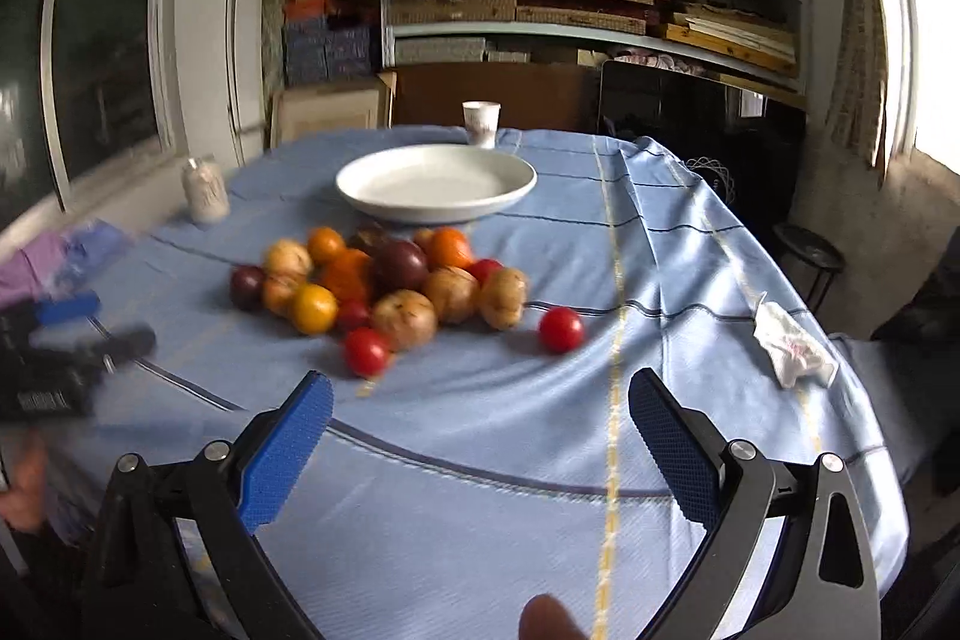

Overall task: Organize fruits
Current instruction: 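Grasp the small red tomato at the pile's edge with the right tool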

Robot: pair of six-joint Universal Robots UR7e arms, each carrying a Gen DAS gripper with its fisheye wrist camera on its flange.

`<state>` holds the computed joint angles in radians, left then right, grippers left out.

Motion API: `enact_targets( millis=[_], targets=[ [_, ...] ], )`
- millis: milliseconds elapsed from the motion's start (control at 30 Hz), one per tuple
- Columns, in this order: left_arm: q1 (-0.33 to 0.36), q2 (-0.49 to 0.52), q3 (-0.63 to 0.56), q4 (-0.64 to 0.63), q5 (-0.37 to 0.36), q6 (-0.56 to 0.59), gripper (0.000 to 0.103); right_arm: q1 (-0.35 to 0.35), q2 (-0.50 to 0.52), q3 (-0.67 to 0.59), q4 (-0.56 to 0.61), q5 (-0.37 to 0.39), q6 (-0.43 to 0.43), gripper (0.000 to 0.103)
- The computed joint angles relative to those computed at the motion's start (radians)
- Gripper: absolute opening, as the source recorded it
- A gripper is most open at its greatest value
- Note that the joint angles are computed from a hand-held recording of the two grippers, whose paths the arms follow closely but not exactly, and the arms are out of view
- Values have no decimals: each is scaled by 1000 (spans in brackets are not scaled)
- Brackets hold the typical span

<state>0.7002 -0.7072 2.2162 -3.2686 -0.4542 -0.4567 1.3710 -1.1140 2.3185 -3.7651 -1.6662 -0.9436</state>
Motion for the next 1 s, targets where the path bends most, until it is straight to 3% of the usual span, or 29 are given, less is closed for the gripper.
enact_targets(
  millis=[167, 267, 333, 500, 567, 700, 800, 900, 1000],
  targets=[
    [77, 16, -64, -91, -52, 144, 99, 7, 29, -94, 97, -72, -6, 93],
    [116, 38, -102, -175, -77, 265, 99, 6, 40, -166, 195, -116, -18, 76],
    [144, 41, -120, -206, -119, 314, 99, 11, 62, -213, 220, -150, -31, 58],
    [187, 36, -148, -198, -203, 347, 99, 24, 110, -333, 372, -206, -21, 38],
    [193, 35, -144, -225, -228, 367, 99, 35, 145, -371, 372, -247, -43, 38],
    [185, 59, -157, -236, -165, 347, 99, 41, 174, -423, 432, -281, -40, 38],
    [178, 68, -161, -226, -149, 356, 99, 38, 188, -448, 471, -293, -26, 33],
    [188, 55, -169, -173, -181, 350, 99, 40, 191, -456, 500, -300, -11, 30],
    [210, 10, -168, -107, -264, 360, 95, 42, 182, -431, 458, -292, -5, 30]
  ],
)
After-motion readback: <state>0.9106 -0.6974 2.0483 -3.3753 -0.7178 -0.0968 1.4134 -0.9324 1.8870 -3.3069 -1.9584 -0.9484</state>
